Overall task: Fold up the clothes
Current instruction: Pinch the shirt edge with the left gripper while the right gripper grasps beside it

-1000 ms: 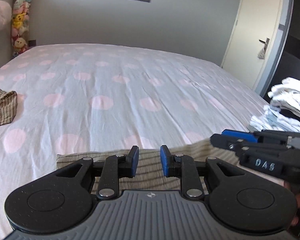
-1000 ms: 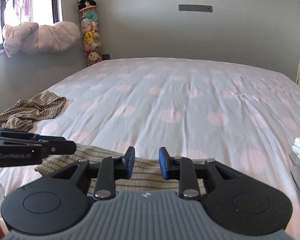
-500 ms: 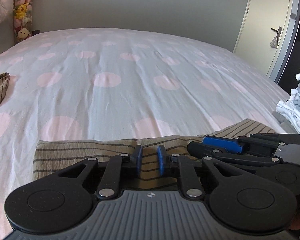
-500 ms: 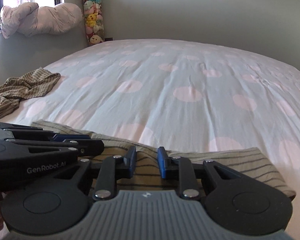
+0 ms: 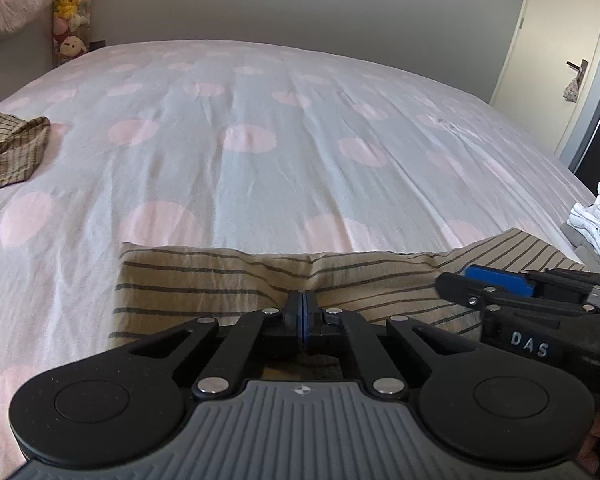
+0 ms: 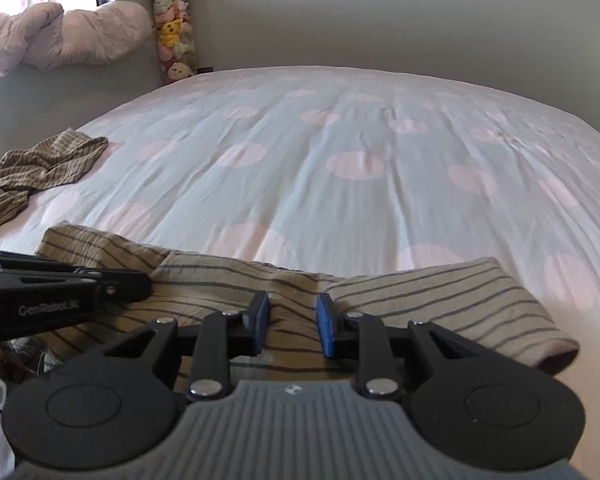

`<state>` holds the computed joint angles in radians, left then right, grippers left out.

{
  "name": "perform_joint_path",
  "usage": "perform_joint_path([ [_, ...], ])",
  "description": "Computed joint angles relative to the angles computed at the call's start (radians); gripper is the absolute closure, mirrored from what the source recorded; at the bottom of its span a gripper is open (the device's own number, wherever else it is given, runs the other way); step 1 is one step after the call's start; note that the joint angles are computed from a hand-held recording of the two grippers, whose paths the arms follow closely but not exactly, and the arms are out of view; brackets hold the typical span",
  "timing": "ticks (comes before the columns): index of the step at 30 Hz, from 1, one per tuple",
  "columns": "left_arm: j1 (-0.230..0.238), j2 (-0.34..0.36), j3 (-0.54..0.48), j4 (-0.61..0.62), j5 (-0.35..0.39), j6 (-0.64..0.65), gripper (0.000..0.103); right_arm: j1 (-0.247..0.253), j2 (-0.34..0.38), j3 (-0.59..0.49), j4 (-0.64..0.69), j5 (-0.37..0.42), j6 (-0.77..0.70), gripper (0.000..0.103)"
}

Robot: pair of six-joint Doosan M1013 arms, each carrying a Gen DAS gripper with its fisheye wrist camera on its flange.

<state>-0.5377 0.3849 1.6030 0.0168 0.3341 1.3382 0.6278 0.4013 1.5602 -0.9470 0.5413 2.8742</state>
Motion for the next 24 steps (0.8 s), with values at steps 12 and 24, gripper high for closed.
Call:
perform_joint_path([
  [12, 0.050, -0.017, -0.003, 0.010, 0.185, -0.262, 0.103, -0.029, -0.037, 0.012, 0.254, 0.161, 0.032, 0.077],
  [24, 0.075, -0.055, 0.022, -0.079, 0.269, -0.313, 0.103, -0.067, -0.112, 0.066, 0.508, 0.159, -0.025, 0.086],
])
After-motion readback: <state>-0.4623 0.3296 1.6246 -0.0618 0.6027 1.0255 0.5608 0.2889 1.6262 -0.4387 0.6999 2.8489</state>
